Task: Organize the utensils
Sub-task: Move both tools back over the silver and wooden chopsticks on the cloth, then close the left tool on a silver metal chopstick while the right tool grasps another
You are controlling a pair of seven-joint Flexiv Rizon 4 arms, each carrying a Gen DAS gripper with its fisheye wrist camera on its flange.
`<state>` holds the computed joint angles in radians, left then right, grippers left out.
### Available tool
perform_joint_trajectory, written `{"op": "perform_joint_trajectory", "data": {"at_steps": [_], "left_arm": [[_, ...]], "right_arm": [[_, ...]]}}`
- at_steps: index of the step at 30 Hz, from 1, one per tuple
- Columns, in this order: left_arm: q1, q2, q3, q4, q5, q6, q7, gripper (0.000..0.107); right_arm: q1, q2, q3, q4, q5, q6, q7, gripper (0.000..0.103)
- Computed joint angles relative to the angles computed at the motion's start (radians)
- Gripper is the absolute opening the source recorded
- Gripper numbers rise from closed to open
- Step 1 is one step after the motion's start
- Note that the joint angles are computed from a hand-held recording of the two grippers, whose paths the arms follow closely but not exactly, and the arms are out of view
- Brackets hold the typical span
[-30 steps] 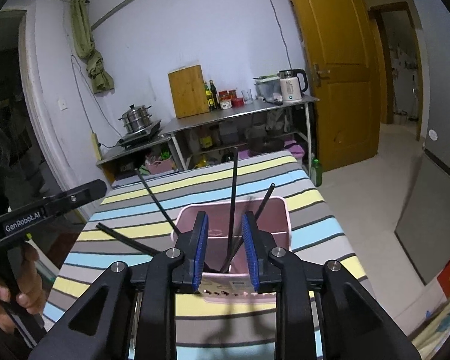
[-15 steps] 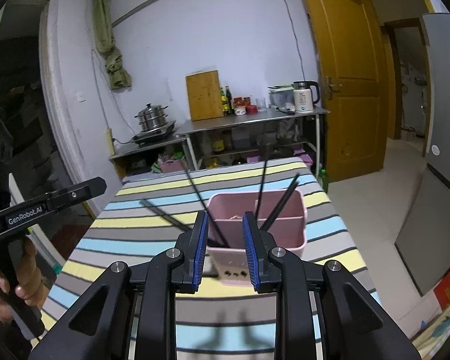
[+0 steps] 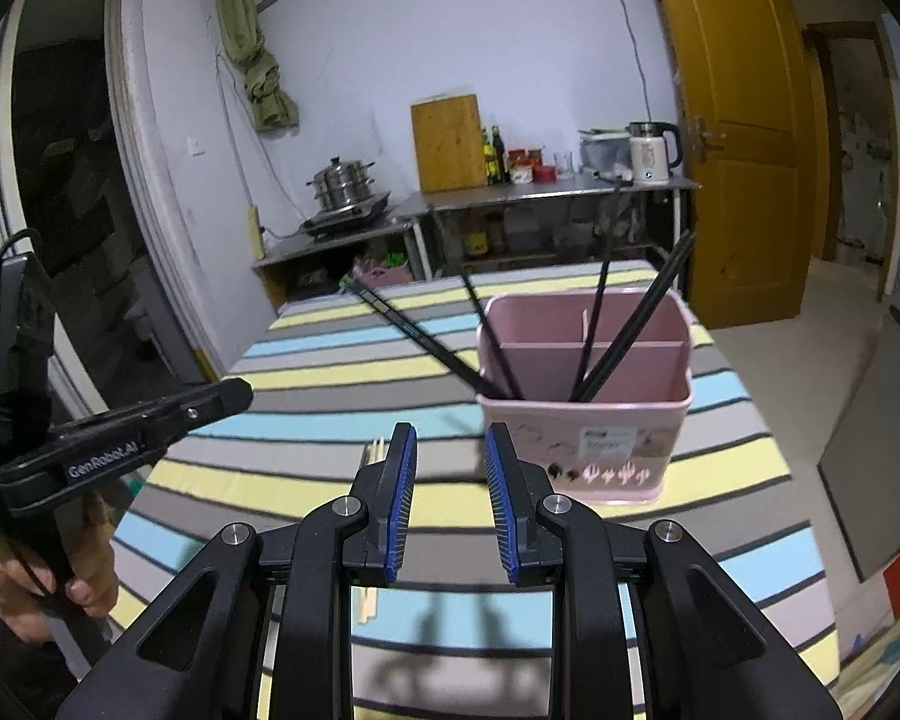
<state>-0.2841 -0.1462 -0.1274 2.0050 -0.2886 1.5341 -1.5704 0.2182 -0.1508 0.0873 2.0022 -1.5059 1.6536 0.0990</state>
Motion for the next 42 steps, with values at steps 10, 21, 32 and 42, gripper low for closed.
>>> {"op": "perform_joint_trajectory", "data": {"at_steps": [10,21,32,42], "left_arm": [[0.004,-0.041,0.017,0.023,0.026,-0.028,-0.061,0.007],[0.026,-0.15,0.01,0.021,-0.016,-0.054,-0.094,0.02],[-0.064,-0.241,0.135,-0.093,0.163,-0.11,-0.243,0.02],[-0.105,-0.239,0.197,-0.128,0.288,-0.153,-0.33,0.017]], "right_arm": [[0.076,-0.05,-0.017,0.032,0.174,-0.001,-0.156,0.025],[0.12,-0.129,0.04,0.049,0.529,-0.032,-0.462,0.025],[0.153,-0.157,0.064,0.037,0.759,-0.072,-0.651,0.025],[0.216,-0.153,0.043,0.032,0.919,-0.094,-0.771,0.025]]}}
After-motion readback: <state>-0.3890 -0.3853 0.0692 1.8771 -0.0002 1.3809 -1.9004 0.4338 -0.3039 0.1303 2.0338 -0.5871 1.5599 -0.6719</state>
